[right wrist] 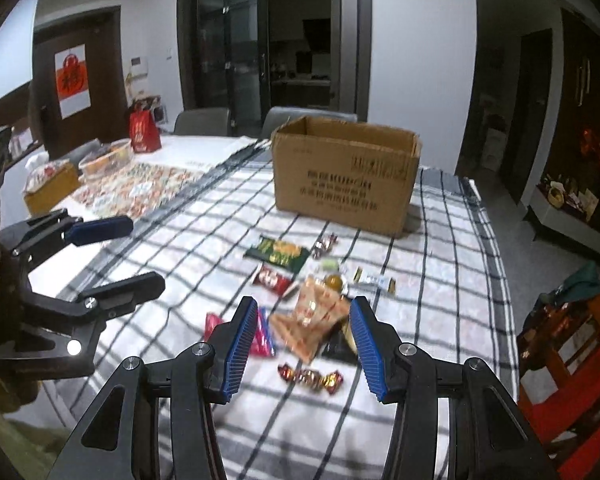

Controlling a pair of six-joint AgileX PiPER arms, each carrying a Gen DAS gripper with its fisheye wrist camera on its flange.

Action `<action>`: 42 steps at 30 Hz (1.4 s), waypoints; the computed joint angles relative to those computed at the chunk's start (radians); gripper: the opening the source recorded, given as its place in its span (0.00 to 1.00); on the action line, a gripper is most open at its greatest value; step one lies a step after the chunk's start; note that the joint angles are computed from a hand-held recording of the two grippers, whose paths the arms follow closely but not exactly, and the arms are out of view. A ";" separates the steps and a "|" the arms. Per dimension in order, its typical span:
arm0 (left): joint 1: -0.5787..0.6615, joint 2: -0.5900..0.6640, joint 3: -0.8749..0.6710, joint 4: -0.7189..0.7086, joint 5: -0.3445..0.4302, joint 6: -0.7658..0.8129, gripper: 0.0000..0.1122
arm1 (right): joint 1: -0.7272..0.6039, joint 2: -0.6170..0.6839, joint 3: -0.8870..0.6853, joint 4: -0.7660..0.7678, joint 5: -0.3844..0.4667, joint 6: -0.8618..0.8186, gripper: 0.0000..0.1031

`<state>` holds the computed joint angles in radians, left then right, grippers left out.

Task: Organize snacks
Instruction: 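Grasp the pink hawthorn packet with the left tool while the right tool grasps a red-gold candy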

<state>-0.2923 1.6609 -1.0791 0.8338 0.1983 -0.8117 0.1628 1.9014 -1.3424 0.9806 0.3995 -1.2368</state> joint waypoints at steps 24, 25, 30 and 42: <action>-0.017 0.259 -0.089 -0.074 -0.008 0.160 0.60 | 0.011 0.223 -0.107 -0.232 0.032 0.003 0.47; -0.014 0.269 -0.098 -0.100 -0.009 0.188 0.60 | 0.010 0.233 -0.118 -0.239 0.038 0.006 0.47; -0.010 0.317 -0.136 -0.188 0.000 0.284 0.60 | 0.005 0.286 -0.174 -0.254 0.073 -0.016 0.47; 0.009 0.400 -0.227 -0.471 0.030 0.581 0.56 | -0.005 0.372 -0.291 -0.299 0.168 0.000 0.39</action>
<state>-0.2829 2.0608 -1.3065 0.3627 0.2278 -0.2310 0.1578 2.2737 -1.6332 0.6812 0.5671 -1.2365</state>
